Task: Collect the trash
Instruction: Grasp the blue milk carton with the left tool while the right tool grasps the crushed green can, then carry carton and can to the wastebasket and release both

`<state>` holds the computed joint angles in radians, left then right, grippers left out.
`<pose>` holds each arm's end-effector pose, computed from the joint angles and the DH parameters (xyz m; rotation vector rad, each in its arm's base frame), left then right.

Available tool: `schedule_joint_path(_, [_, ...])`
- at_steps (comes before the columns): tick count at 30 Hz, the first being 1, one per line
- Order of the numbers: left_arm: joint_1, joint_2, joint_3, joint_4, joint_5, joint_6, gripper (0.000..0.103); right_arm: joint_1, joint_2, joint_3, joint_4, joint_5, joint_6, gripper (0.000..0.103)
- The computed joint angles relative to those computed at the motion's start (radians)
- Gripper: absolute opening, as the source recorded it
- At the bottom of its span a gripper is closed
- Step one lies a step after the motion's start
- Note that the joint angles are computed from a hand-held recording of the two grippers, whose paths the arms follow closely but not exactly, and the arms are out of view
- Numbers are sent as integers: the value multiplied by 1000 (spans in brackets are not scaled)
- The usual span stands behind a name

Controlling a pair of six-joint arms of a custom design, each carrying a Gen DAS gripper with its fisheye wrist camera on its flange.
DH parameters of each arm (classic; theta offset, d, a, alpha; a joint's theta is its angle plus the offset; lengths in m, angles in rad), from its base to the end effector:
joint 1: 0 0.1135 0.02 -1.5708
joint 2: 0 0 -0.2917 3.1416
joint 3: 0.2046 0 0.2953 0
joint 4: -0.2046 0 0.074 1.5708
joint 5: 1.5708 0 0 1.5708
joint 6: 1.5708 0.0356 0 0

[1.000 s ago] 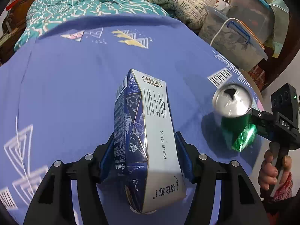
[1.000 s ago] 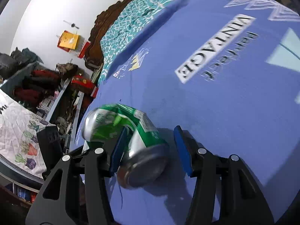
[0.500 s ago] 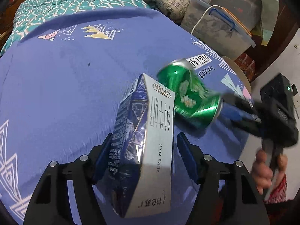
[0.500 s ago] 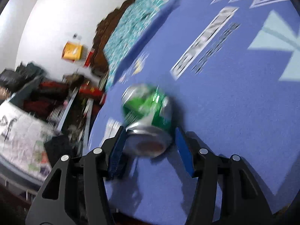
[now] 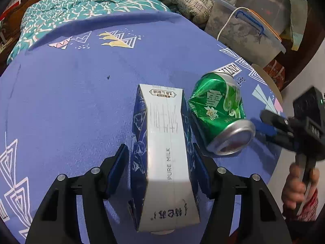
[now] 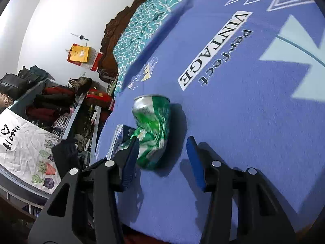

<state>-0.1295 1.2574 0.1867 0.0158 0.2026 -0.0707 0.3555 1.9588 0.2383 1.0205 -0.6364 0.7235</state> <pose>0.1727 -0.0297 0.0713 0.1478 2.6258 -0.3352 0.2036 0.0982 0.0225 0.0779 2.4368 1.2569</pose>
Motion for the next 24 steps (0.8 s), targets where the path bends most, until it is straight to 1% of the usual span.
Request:
schedule_joint_path(3, [-23,-14,-16,17,-36,-3,58,106,14,50,-21,54,33,50])
schedule_joint_path(5, [-30,-22,-27,31,-46,0,56,231,41,89,-11,128,80,44])
schedule_joint_path(6, [-30,-27,-33,35,-50,3,55,284,48,83,17,157,102,42])
schedule_joint_path(7, [-31,-31,-36,38,-55,7,51,321,53,98,12,186,116,38])
schedule_joint_path(8, [-29,-34,-39,42,-61,11,51,351,58,112,5,212,128,34])
schedule_joint_path(9, [-21,-35,-43,47,-60,15,51,357,69,144,-16,214,132,32])
schedule_joint_path(10, [-6,-35,-45,51,-58,21,50,327,76,153,-17,185,118,32])
schedule_joint_path(12, [18,-33,-46,56,-38,40,50,300,61,161,-40,171,113,30])
schedule_joint_path(13, [17,-31,-45,58,-44,42,50,253,59,140,-29,143,95,28])
schedule_joint_path(15, [-9,-22,-38,64,-76,38,50,208,49,98,6,132,98,25])
schedule_joint_path(16, [-27,-7,-29,72,-91,36,50,126,57,66,26,84,64,24])
schedule_joint_path(17, [-39,17,-13,77,-91,35,50,92,61,38,60,71,65,24])
schedule_joint_path(18, [-46,38,0,81,-83,34,50,34,51,20,56,45,43,24])
schedule_joint_path(21, [-96,141,70,101,-47,27,50,-109,9,-49,63,14,-7,23])
schedule_joint_path(24, [-189,265,171,118,-30,14,50,-370,-1,-84,12,-111,-147,21])
